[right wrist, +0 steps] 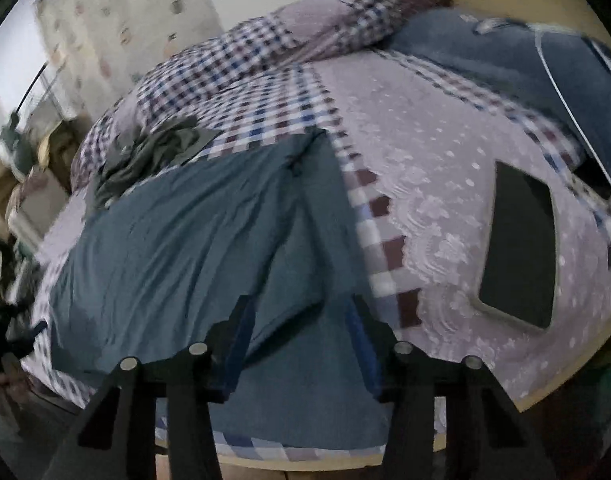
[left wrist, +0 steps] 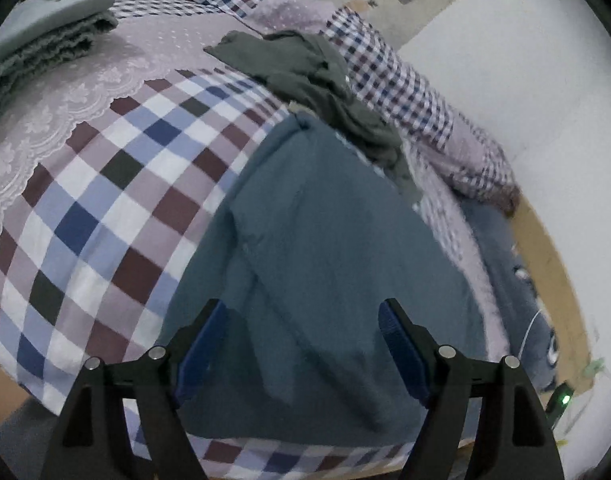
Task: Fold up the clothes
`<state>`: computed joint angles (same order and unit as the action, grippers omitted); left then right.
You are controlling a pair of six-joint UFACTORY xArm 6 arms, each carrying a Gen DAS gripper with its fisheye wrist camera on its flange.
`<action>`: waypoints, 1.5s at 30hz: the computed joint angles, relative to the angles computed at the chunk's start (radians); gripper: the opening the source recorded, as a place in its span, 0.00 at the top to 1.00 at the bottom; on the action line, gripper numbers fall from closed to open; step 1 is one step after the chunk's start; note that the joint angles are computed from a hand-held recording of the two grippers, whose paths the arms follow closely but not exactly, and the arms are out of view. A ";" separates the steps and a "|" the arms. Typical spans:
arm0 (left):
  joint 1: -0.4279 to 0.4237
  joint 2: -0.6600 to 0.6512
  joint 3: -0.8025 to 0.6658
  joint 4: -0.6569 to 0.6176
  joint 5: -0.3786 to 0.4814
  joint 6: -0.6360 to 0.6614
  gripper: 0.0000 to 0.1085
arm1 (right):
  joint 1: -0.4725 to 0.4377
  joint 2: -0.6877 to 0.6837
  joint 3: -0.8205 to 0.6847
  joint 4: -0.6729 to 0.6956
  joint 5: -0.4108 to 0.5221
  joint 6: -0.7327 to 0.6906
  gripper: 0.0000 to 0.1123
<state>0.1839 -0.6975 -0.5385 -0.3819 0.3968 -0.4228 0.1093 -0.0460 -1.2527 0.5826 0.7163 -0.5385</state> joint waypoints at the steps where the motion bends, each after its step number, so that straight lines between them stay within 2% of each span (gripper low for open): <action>1: -0.002 -0.001 0.001 0.014 0.010 -0.002 0.25 | 0.009 -0.002 0.008 -0.023 -0.013 0.004 0.55; 4: 0.004 -0.009 0.010 0.062 0.022 -0.043 0.31 | 0.025 0.007 0.017 -0.064 -0.030 0.017 0.61; 6: 0.009 -0.025 0.026 0.093 0.009 -0.077 0.32 | 0.037 0.012 0.024 -0.114 -0.054 0.036 0.78; 8: 0.023 -0.062 0.053 0.128 -0.011 -0.117 0.32 | 0.049 -0.004 0.049 -0.152 -0.108 0.053 0.90; 11: 0.054 -0.098 0.077 0.163 0.018 -0.173 0.32 | 0.063 -0.068 0.113 -0.091 -0.231 -0.002 0.90; 14: 0.092 -0.124 0.097 0.156 0.066 -0.206 0.32 | 0.088 -0.109 0.149 0.037 -0.307 -0.110 0.88; 16: 0.123 -0.151 0.120 0.122 0.084 -0.207 0.32 | 0.100 -0.098 0.137 0.022 -0.292 -0.082 0.86; 20: 0.159 -0.210 0.158 0.168 0.132 -0.262 0.32 | 0.126 -0.071 0.096 0.036 -0.249 -0.054 0.81; 22: 0.165 -0.231 0.172 0.174 0.156 -0.267 0.32 | 0.149 -0.064 0.084 0.080 -0.251 -0.076 0.69; 23: 0.164 -0.238 0.178 0.171 0.168 -0.263 0.32 | 0.160 -0.063 0.080 0.100 -0.253 -0.088 0.56; 26: 0.145 -0.282 0.214 0.160 0.190 -0.280 0.32 | 0.191 -0.053 0.060 0.124 -0.248 -0.100 0.55; 33: 0.137 -0.349 0.300 0.015 0.118 -0.273 0.32 | 0.269 -0.034 0.032 0.153 -0.228 -0.146 0.51; 38: 0.066 -0.325 0.304 -0.180 0.054 -0.155 0.32 | 0.328 -0.049 0.043 0.219 -0.218 -0.241 0.50; 41: 0.010 -0.297 0.294 -0.307 0.006 -0.065 0.32 | 0.384 -0.085 0.089 0.244 -0.269 -0.341 0.50; 45: -0.017 -0.311 0.307 -0.370 -0.054 -0.043 0.32 | 0.479 -0.131 0.156 0.258 -0.339 -0.474 0.47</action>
<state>0.1671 -1.0086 -0.2317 -0.7523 0.3426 -0.4660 0.5880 -0.1765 -1.0967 0.8405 0.3776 -1.0129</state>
